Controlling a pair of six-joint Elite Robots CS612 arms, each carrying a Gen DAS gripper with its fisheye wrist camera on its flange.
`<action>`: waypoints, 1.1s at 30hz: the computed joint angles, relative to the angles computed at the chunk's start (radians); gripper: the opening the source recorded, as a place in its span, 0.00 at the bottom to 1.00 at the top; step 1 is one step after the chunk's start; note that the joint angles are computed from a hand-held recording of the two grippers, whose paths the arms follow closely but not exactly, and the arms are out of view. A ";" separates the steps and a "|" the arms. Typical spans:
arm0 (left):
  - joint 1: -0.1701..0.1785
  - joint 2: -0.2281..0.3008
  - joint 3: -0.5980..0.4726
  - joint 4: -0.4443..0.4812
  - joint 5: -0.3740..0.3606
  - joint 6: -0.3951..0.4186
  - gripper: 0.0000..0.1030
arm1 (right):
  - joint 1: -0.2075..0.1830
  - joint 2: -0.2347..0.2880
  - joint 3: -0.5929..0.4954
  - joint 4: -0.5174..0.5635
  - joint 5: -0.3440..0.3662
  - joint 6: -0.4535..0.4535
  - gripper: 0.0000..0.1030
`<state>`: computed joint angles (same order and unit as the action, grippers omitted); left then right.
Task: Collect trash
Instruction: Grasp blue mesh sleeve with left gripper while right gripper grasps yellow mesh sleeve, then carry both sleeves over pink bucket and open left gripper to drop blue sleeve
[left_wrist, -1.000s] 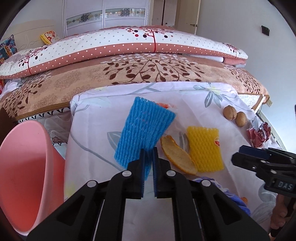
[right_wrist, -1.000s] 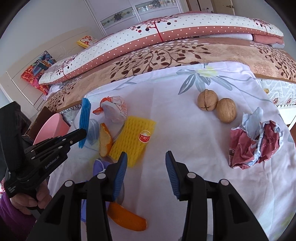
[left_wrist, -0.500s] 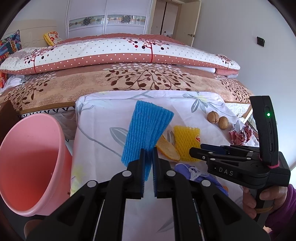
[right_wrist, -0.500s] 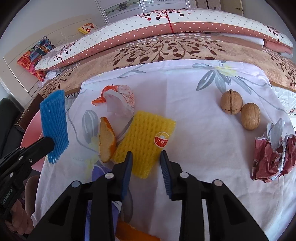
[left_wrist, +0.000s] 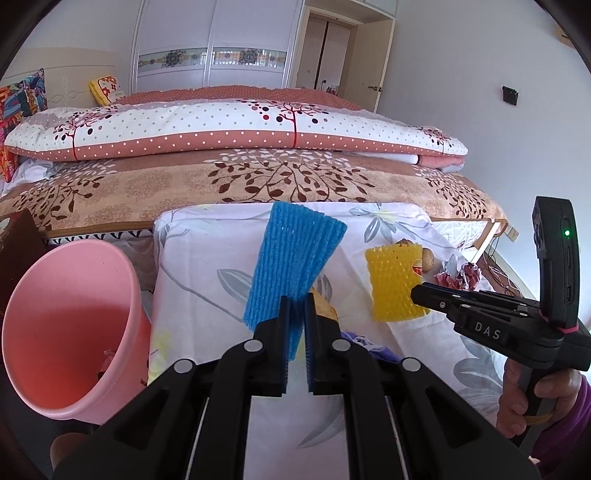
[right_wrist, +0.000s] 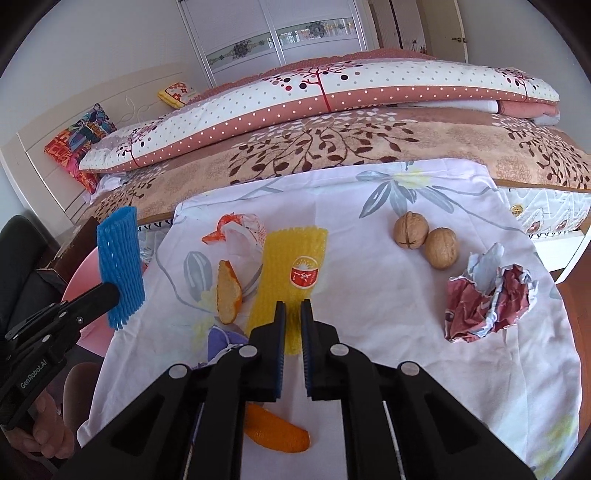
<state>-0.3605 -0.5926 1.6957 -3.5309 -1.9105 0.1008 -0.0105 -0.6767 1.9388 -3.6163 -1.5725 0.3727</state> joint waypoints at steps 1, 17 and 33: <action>0.001 -0.002 0.003 -0.007 -0.001 -0.002 0.06 | 0.000 -0.003 0.006 -0.006 -0.004 0.003 0.07; 0.016 -0.011 0.035 -0.076 0.008 -0.006 0.06 | 0.011 -0.010 -0.007 -0.005 0.045 0.003 0.08; 0.088 0.003 0.013 -0.131 0.108 -0.109 0.06 | 0.112 0.011 -0.184 0.122 0.102 -0.148 0.08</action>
